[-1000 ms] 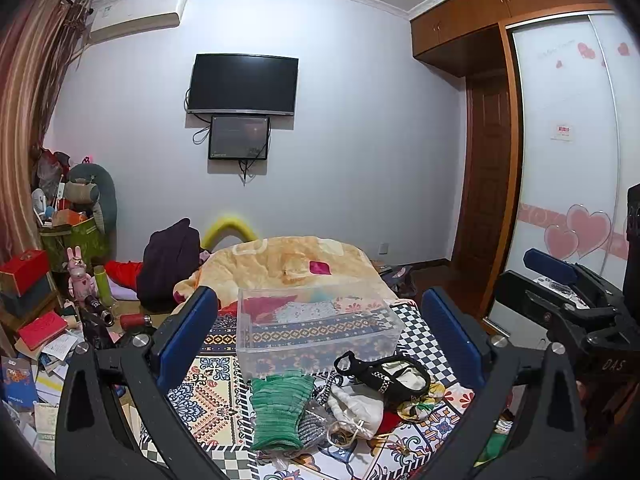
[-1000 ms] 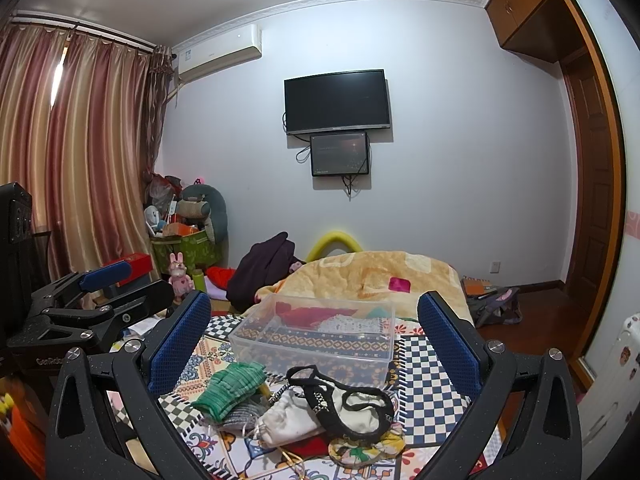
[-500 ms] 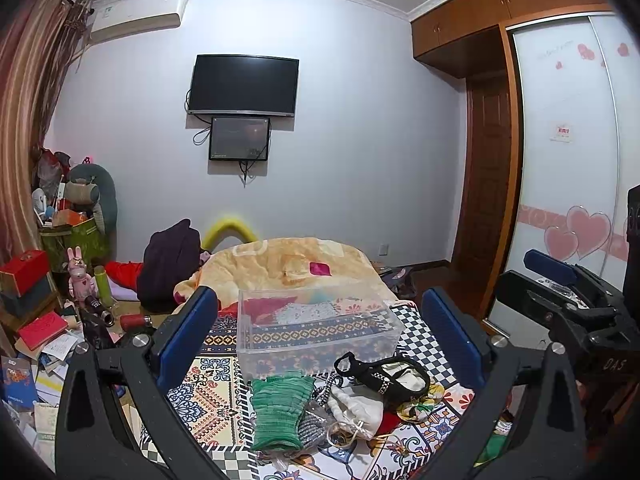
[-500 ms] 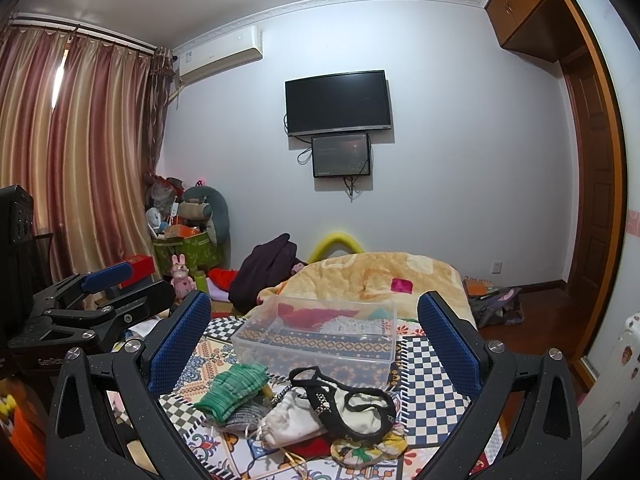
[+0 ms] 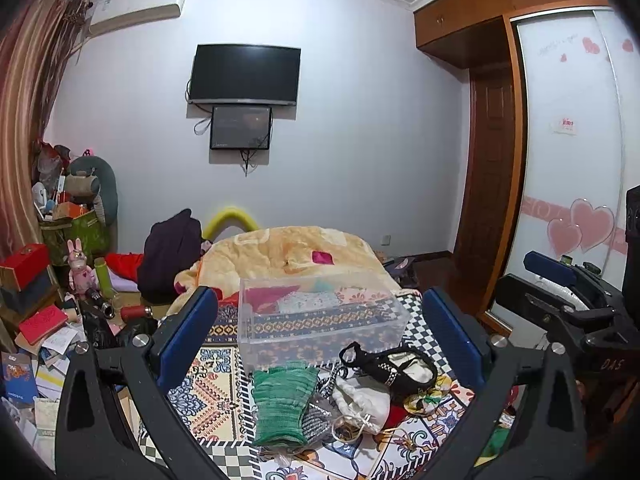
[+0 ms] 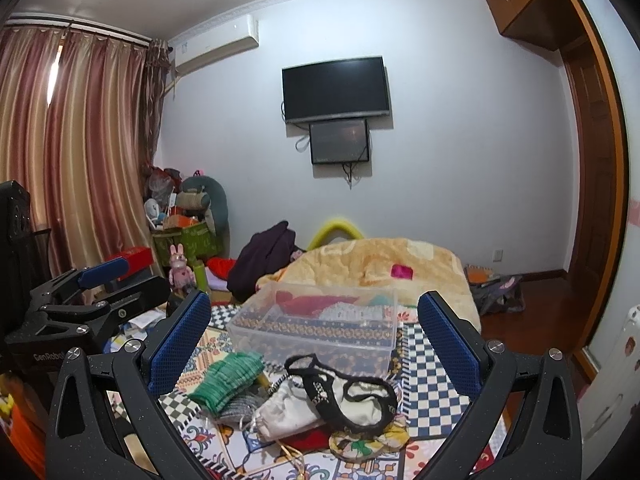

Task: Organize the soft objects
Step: 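Grasp green knit gloves with left tool while right tool grasps black strap bag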

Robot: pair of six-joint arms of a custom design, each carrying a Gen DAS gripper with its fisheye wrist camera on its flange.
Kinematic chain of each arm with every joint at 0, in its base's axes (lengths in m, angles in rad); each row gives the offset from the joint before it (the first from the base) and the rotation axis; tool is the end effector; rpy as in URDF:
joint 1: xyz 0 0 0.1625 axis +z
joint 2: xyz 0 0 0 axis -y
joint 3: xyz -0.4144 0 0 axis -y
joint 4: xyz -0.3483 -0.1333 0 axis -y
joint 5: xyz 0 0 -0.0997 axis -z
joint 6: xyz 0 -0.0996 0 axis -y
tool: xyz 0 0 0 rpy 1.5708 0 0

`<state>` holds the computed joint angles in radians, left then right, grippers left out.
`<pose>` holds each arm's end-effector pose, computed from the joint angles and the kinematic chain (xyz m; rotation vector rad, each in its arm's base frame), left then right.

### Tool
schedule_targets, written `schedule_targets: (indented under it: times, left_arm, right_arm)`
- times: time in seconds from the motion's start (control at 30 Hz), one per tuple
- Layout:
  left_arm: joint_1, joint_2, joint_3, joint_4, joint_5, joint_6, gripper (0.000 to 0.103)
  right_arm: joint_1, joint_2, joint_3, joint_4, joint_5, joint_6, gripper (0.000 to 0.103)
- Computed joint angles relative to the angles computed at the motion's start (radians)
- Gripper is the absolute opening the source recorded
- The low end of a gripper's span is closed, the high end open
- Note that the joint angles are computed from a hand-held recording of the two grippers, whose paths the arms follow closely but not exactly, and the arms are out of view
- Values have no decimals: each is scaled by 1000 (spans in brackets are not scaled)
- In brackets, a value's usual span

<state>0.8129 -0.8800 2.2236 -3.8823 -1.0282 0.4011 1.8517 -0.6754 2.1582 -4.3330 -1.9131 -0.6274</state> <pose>-0.1884 -0.4678 0.1763 1.0396 2.2413 -1.3853 0.2270 -0.4263 0.1432 0.7006 -2.0707 1.5245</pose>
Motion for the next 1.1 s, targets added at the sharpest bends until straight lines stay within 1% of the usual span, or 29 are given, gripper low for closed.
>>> schedule_targets:
  times: [0.1, 0.23, 0.3, 0.43, 0.57, 0.63, 0.7, 0.73, 0.77, 0.83, 0.9, 0.97, 1.0, 1.07, 1.1]
  left_arm:
    - [23, 14, -13, 28, -5, -7, 103]
    - [67, 39, -51, 128, 6, -35, 103]
    - [85, 56, -67, 151, 19, -50, 103]
    - [137, 76, -110, 244, 3, -95, 103]
    - [177, 106, -146, 298, 14, -109, 103]
    - [198, 120, -166, 326, 12, -118, 103]
    - [216, 133, -179, 343, 0, -128, 103]
    - [220, 132, -178, 350, -5, -134, 101]
    - [225, 134, -181, 356, -8, -137, 94]
    - [236, 138, -195, 385, -14, -141, 86]
    - [247, 141, -208, 408, -23, -150, 80]
    - [257, 139, -215, 431, -41, -161, 70]
    - [262, 138, -218, 442, -52, -163, 67]
    - [268, 137, -221, 458, -65, -167, 58]
    - [271, 135, -222, 466, -73, -169, 55]
  right_arm:
    - [-23, 3, -1, 32, 0, 13, 103]
    - [-58, 10, -10, 93, -15, 38, 103]
    - [-77, 15, -15, 128, -26, 52, 103]
    - [-107, 15, -28, 197, -48, 80, 103]
    - [-136, 13, -42, 275, -61, 112, 103]
    - [-151, 5, -46, 335, -44, 132, 103]
    - [-162, -3, -49, 384, -15, 150, 100]
    - [-167, -4, -53, 405, -3, 152, 95]
    - [-171, 1, -58, 412, 6, 147, 93]
    - [-175, 6, -73, 443, 17, 142, 86]
    - [-180, 11, -92, 472, 18, 139, 79]
    - [-183, 14, -108, 511, 15, 140, 65]
    - [-185, 15, -116, 526, 16, 141, 62]
    - [-190, 22, -129, 547, 16, 138, 50]
    - [-191, 25, -134, 557, 15, 136, 46]
